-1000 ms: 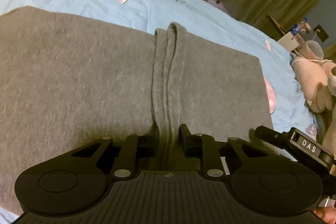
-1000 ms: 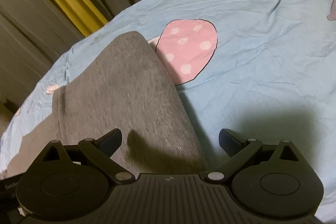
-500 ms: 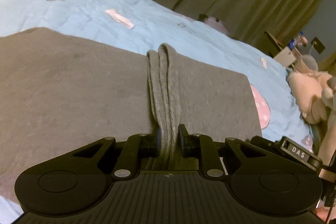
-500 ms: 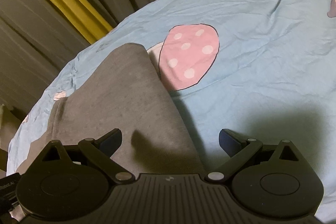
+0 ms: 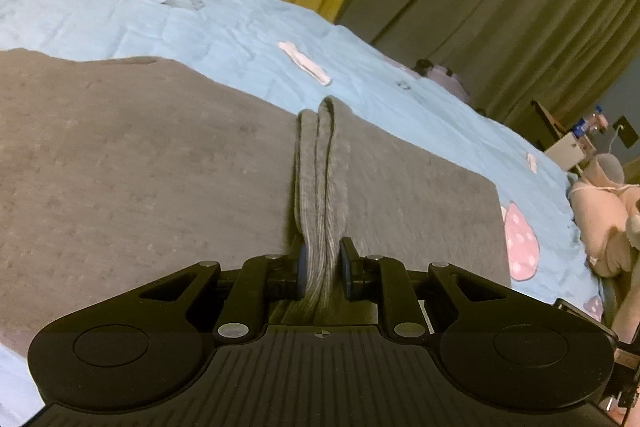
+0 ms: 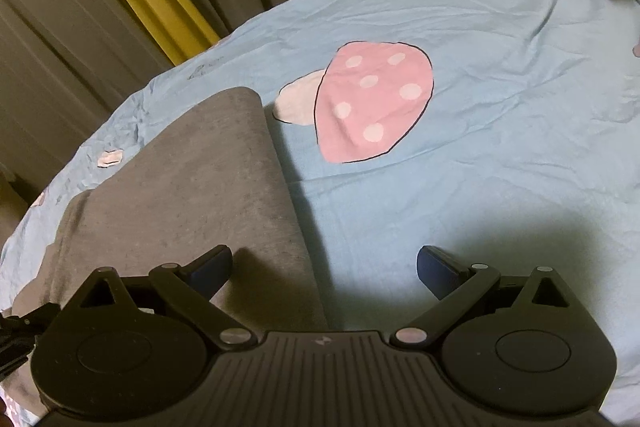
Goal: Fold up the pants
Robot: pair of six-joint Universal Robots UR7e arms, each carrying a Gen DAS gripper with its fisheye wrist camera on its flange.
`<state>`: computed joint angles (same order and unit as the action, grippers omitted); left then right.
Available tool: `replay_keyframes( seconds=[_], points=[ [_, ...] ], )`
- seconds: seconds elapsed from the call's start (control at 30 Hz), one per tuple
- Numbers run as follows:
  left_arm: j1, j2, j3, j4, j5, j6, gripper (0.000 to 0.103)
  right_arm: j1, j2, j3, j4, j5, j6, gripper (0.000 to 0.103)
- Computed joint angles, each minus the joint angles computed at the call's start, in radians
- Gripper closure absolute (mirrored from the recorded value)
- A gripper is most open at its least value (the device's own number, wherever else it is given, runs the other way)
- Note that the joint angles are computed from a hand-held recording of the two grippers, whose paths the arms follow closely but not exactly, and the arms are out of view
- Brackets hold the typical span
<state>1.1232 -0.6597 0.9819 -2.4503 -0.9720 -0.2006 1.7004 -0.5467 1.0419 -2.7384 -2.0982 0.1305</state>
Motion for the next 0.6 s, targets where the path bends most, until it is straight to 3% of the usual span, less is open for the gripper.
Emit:
replay_keyframes(
  seconds=[0.13, 0.27, 0.4, 0.53, 0.6],
  points=[
    [0.006, -0.004, 0.006, 0.009, 0.033, 0.006, 0.083, 0.002, 0.004, -0.006, 0.009, -0.008, -0.003, 0.004],
    [0.031, 0.023, -0.031, 0.1, 0.046, -0.066, 0.078, 0.005, 0.008, -0.012, 0.015, -0.02, -0.013, 0.004],
    [0.021, 0.02, -0.019, 0.096, 0.072, -0.053, 0.074, 0.015, 0.004, 0.004, -0.034, -0.014, -0.076, 0.004],
    [0.019, 0.002, -0.001, 0.1, 0.064, -0.067, 0.075, 0.026, -0.042, 0.119, -0.232, 0.134, -0.261, 0.005],
    [0.02, -0.007, 0.007, 0.097, 0.055, -0.078, 0.079, 0.033, -0.065, 0.159, -0.235, 0.207, -0.322, 0.013]
  ],
)
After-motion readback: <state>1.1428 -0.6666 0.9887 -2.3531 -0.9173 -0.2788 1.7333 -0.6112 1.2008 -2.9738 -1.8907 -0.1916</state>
